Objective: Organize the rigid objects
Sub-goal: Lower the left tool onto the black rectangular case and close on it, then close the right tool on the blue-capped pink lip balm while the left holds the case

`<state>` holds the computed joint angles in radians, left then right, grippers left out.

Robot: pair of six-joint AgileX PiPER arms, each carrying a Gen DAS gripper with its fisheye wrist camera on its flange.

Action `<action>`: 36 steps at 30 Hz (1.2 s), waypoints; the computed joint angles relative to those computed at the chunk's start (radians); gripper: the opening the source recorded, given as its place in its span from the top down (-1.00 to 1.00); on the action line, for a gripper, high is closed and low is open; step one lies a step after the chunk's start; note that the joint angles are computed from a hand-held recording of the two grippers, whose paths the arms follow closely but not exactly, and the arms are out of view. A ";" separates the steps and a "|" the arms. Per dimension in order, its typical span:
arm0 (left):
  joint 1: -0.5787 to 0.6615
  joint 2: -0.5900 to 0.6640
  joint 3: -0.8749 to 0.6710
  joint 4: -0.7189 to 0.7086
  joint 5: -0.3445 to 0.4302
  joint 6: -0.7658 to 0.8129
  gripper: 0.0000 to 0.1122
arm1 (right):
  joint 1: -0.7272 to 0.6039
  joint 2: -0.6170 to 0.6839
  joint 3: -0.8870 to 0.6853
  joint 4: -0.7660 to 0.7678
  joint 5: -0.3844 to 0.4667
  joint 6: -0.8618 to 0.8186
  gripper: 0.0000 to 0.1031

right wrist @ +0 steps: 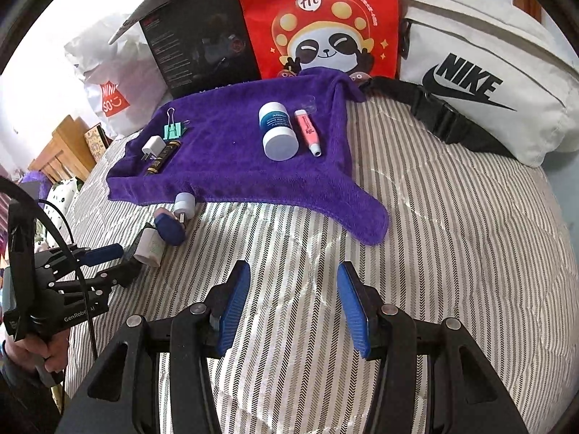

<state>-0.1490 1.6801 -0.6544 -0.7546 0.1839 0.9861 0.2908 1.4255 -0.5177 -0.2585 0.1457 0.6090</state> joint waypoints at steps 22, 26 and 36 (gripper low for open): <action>0.003 0.035 -0.022 -0.292 0.010 0.317 0.63 | 0.027 0.087 -0.043 0.201 -0.024 -0.195 0.03; 0.069 0.020 -0.014 -0.172 0.012 0.239 0.63 | 0.077 0.124 -0.088 0.219 -0.023 -0.216 0.03; 0.249 0.033 -0.019 -0.335 0.103 0.450 0.62 | 0.204 0.247 -0.245 0.146 -0.034 -0.180 0.08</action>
